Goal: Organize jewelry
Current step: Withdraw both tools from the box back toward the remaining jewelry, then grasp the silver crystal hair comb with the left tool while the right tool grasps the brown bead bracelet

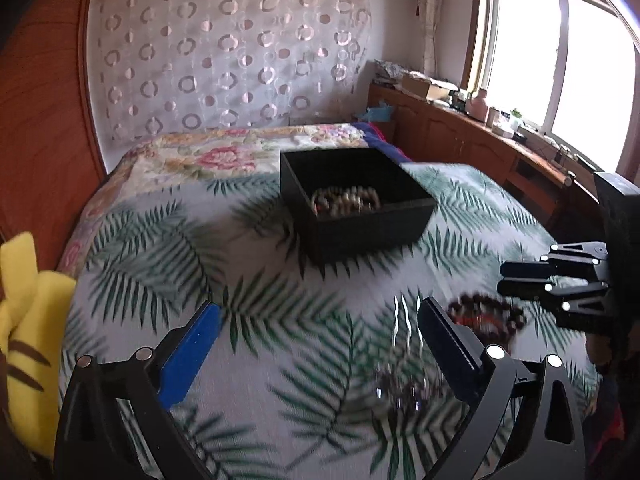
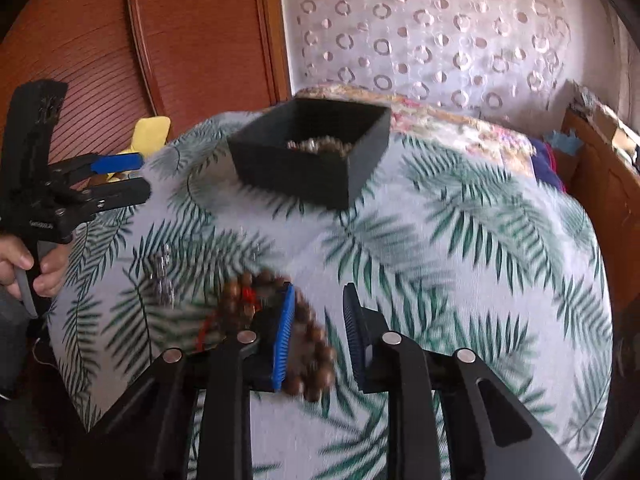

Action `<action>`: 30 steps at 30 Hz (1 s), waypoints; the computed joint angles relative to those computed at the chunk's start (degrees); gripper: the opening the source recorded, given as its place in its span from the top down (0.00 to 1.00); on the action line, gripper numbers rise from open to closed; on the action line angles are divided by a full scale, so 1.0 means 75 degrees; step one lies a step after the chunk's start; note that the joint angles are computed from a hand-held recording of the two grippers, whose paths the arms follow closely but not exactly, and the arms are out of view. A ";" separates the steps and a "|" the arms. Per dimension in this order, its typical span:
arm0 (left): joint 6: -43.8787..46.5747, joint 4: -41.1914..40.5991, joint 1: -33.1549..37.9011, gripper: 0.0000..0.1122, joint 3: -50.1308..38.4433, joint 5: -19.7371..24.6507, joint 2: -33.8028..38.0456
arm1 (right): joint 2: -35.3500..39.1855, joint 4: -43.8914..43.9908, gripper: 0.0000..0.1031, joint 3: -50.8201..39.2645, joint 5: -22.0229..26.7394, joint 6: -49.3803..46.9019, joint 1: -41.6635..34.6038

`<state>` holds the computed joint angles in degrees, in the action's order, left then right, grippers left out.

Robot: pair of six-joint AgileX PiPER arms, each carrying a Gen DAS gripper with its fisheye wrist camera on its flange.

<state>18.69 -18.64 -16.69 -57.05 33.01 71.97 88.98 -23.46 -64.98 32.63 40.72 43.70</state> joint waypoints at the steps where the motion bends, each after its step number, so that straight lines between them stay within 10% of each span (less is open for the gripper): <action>1: 0.0090 -0.0075 0.0025 0.15 0.0138 0.0062 -0.0088 | -0.0016 0.0021 0.74 0.0090 0.0005 0.0046 0.0016; 30: -0.2060 0.2304 -0.1902 0.15 0.0215 0.0395 0.0652 | -0.0367 -0.0286 0.84 0.1018 -0.0572 0.1135 0.0119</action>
<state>3.24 -1.36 -30.95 -55.43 35.97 76.86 86.23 -25.61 -57.35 28.34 49.24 44.59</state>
